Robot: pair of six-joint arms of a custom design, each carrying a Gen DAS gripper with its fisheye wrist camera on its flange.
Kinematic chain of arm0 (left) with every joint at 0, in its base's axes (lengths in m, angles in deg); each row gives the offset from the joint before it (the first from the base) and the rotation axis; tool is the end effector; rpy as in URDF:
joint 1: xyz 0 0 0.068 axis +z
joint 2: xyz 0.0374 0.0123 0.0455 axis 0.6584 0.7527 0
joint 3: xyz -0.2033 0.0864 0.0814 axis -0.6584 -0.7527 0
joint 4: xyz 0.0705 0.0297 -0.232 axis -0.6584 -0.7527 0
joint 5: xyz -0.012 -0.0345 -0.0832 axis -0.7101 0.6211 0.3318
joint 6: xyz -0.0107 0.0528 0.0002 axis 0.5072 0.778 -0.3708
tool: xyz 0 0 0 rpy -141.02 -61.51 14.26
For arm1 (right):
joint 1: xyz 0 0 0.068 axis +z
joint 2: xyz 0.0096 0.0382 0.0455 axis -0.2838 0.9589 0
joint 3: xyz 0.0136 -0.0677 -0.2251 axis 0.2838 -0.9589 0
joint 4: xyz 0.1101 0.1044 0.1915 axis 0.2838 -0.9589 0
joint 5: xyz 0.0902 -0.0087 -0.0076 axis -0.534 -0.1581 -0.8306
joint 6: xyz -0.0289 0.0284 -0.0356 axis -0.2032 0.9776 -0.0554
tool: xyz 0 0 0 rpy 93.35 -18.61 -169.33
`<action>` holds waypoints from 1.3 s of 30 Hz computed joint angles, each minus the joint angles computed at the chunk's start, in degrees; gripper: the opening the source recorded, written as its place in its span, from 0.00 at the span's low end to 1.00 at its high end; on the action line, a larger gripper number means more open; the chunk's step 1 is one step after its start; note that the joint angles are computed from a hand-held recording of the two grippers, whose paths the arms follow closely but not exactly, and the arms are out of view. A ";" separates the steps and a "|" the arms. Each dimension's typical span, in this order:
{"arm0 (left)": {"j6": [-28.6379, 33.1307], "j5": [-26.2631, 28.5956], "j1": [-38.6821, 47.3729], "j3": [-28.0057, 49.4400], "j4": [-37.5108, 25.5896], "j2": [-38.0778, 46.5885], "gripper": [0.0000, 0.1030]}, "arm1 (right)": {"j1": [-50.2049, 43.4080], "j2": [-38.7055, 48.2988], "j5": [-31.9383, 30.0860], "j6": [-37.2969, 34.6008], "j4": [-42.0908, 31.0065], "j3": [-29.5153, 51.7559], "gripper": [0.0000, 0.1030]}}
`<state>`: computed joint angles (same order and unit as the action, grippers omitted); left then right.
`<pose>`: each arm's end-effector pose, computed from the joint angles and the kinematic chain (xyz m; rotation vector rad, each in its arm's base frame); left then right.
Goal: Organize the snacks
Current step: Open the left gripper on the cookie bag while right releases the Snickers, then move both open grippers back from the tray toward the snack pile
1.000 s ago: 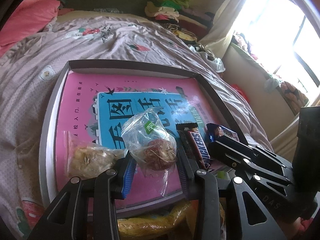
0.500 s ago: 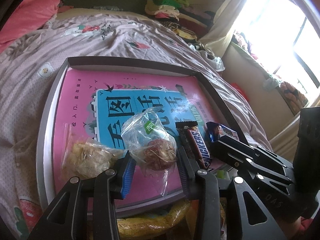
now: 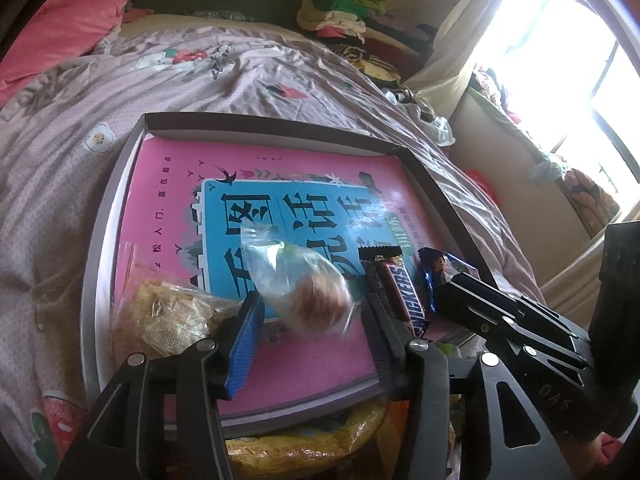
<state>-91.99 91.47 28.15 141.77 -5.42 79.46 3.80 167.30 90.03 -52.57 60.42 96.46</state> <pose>0.3351 -0.0928 0.1724 0.3767 2.4578 -0.6601 0.2640 0.0939 0.1932 0.0922 2.3504 0.2509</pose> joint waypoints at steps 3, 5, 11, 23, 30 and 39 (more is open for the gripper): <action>-0.15 -0.11 0.03 0.07 -0.13 -0.02 0.51 | -0.11 -0.35 0.01 0.06 -0.26 -0.12 0.29; -0.27 -0.13 0.08 0.12 -0.31 -0.12 0.51 | -0.11 -0.53 0.21 0.16 -0.39 -0.15 0.29; -0.60 0.29 0.41 0.22 -0.65 -0.42 0.57 | -0.45 -1.02 0.26 0.49 -0.62 -0.16 0.29; -1.48 1.06 1.52 0.40 -1.59 -1.98 0.70 | -0.50 -1.80 0.52 0.79 -1.45 0.03 0.32; -2.04 2.03 2.60 0.47 -1.56 -2.52 0.72 | -0.47 -2.60 0.55 1.04 -1.90 -0.14 0.36; -2.89 0.94 3.71 -0.93 -0.88 -4.97 0.76 | -0.35 -4.40 1.13 1.17 -2.05 -0.83 0.45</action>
<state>-94.88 92.41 31.87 140.84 -6.30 74.49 3.45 162.90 91.16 -51.40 58.38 95.63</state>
